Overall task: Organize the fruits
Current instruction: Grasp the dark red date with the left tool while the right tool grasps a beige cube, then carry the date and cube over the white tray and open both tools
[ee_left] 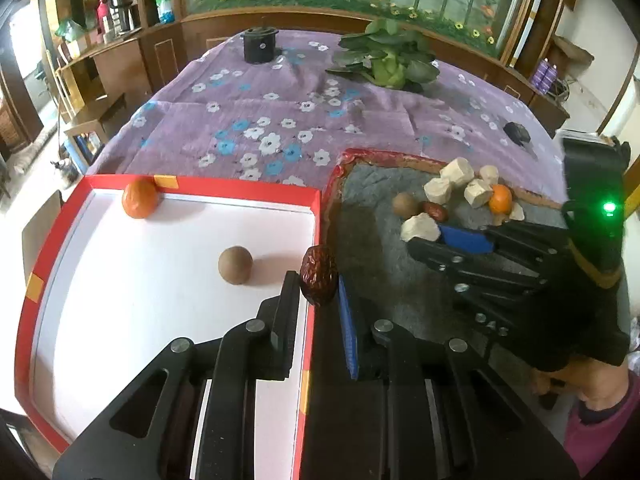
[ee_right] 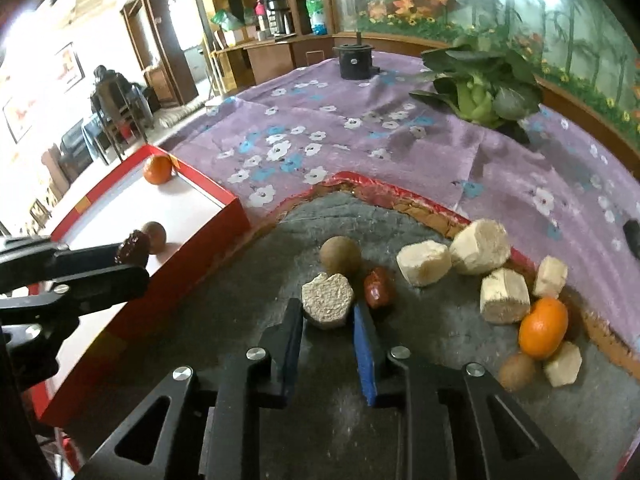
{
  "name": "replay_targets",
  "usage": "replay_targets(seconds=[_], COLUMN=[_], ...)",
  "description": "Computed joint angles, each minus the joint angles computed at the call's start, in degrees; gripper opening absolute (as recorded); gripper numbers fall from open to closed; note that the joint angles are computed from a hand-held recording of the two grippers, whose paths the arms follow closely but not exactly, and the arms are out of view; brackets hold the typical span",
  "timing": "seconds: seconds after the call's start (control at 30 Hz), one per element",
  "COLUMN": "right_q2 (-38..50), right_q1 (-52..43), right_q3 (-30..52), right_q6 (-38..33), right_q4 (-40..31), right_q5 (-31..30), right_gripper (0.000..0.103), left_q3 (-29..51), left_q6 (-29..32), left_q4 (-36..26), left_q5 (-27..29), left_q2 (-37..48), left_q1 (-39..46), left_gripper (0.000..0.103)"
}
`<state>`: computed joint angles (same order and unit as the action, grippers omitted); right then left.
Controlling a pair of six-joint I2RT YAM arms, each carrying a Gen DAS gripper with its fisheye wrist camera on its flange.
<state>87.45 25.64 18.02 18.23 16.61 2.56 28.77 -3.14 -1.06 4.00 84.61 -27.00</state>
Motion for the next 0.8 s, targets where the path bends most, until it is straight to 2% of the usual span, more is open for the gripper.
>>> replay_targets(seconds=[0.27, 0.4, 0.53, 0.8], right_q2=[-19.0, -23.9, -22.5, -14.3], right_q1=[8.7, 13.8, 18.3, 23.6], right_q3=[-4.5, -5.1, -3.3, 2.7], right_q6=[5.2, 9.5, 11.2, 10.7], right_q4=[-11.2, -13.6, -12.8, -9.8], right_q5=[6.3, 8.6, 9.2, 9.1], right_gripper=[0.024, 0.024, 0.024, 0.024], left_q3=[-2.5, -4.0, -5.3, -7.5], left_q6=[-0.1, 0.8, 2.2, 6.8], left_q4=[-1.5, -3.2, -4.8, -6.5], left_q5=[0.7, 0.4, 0.7, 2.6], left_q2=[-5.1, -8.7, -11.7, -13.9], left_q1=[2.4, 4.7, 8.0, 16.6], left_gripper=[0.018, 0.018, 0.018, 0.019])
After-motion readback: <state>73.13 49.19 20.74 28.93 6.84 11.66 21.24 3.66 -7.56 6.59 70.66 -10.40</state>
